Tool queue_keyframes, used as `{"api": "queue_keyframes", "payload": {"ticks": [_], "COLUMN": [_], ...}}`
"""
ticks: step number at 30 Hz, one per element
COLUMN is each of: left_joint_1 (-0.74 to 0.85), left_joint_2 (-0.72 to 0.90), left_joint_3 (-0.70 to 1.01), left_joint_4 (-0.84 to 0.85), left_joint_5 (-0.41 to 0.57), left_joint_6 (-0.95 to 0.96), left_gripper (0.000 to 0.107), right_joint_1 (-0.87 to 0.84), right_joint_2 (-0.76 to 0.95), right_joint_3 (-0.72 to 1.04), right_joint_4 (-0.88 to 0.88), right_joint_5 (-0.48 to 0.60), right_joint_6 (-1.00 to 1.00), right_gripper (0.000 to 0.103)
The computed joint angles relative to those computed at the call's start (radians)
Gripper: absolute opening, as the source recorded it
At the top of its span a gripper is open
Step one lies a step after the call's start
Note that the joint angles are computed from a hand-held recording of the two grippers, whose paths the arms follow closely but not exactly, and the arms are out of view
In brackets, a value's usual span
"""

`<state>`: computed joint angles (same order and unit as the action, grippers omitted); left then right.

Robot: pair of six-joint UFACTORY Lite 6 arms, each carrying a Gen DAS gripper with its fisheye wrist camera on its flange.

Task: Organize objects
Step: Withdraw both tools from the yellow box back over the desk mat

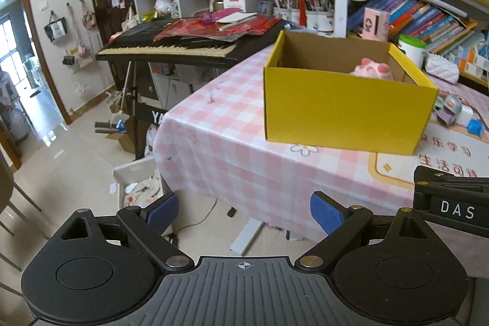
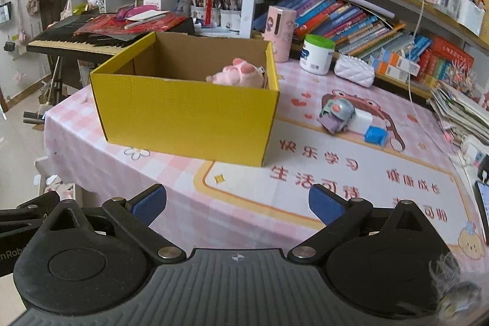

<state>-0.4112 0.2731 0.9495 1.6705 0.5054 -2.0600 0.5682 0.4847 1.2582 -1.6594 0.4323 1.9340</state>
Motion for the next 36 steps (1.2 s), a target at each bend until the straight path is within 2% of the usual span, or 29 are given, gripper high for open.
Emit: {"api": "queue_keyframes", "payload": {"ticks": [12,27,36], "left_joint_1": [-0.067,-0.148,-0.172], "left_joint_2": [0.003,0.111,0.195], "left_joint_3": [-0.002,0.124,0.242], "left_joint_4": [0.021,0.028,-0.013], "left_joint_5": [-0.029,-0.096,-0.124], "left_joint_6": [0.019,0.073,0.144], "left_gripper": [0.095,0.095,0.095], "right_joint_1": [0.000,-0.074,-0.137], "right_joint_2": [-0.123,-0.247,-0.261], "right_joint_3": [-0.185,-0.347,-0.364], "right_joint_4": [-0.007,0.032,0.027], "right_joint_5": [0.060,0.124,0.129], "right_joint_6": [0.099,0.144,0.143], "right_gripper": [0.102,0.103,0.103]}}
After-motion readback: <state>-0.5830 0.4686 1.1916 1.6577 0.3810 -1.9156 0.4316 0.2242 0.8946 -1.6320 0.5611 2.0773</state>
